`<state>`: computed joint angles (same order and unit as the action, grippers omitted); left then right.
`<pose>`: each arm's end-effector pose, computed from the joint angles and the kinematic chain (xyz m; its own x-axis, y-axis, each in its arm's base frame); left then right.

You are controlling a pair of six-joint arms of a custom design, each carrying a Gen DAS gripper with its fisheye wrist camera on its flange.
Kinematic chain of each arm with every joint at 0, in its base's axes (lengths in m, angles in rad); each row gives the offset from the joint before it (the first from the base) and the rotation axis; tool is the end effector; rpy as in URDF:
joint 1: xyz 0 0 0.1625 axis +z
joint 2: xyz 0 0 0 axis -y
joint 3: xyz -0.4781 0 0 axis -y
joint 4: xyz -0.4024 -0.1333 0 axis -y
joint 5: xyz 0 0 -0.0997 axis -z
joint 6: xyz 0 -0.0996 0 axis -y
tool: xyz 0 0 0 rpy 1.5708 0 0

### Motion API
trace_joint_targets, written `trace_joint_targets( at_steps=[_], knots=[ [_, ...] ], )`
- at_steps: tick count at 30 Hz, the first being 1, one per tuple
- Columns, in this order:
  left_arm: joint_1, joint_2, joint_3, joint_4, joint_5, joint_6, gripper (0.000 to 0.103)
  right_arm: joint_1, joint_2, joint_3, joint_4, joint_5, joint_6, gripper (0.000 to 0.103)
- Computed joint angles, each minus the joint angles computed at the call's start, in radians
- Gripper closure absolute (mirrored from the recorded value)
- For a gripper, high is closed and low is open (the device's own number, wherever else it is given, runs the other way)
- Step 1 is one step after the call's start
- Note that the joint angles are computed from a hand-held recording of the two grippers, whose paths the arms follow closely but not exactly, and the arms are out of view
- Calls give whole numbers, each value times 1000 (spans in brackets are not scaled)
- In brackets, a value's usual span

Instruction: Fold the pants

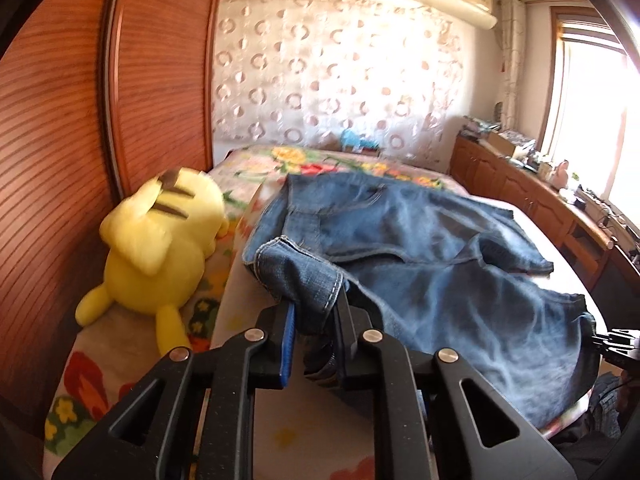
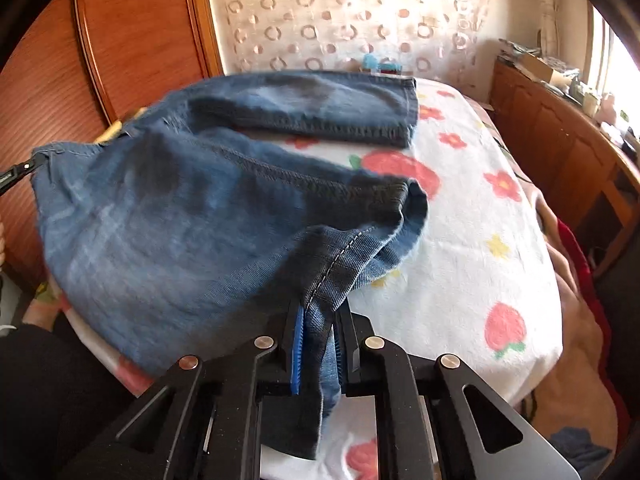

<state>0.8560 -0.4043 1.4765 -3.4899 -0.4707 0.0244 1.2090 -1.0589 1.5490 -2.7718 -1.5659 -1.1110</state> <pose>-0.3120 -0.6983 0.0419 -0.7694 -0.1948 -0.6084 0.4530 0.5051 -0.7346 -0.1332 -0.7299 0.3795 -0.6559 -0.4794 0.5831 -0.7201 0.6290 -0.2929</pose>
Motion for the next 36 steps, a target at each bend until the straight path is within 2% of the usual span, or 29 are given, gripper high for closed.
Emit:
trace_joint_targets(
  at_steps=[5, 11, 14, 20, 24, 27, 31, 32, 36],
  knots=[
    [-11, 33, -88, -38, -38, 104, 87, 4, -15, -32, 53, 109, 7, 96],
    [-15, 74, -202, -51, -68, 209, 88, 46, 3, -84, 16, 170, -19, 96],
    [-11, 84, -232, -34, -78, 222, 88, 69, 44, -136, 22, 156, -5, 96],
    [-6, 93, -239, 8, -87, 204, 88, 88, 157, -255, 98, 57, 32, 96],
    [-4, 99, -248, 33, -89, 192, 88, 87, 198, -325, 188, 63, 82, 96],
    [-4, 107, -266, 51, -88, 185, 88, 88, 200, -337, 193, 61, 93, 82],
    [-5, 116, -282, 55, -90, 192, 88, 90, 174, -310, 163, 70, 95, 53],
    [-6, 119, -287, 57, -90, 193, 88, 88, 159, -293, 155, 76, 96, 50],
    [-7, 125, -300, 54, -90, 202, 88, 68, 108, -239, 133, 111, 90, 50]
  ],
)
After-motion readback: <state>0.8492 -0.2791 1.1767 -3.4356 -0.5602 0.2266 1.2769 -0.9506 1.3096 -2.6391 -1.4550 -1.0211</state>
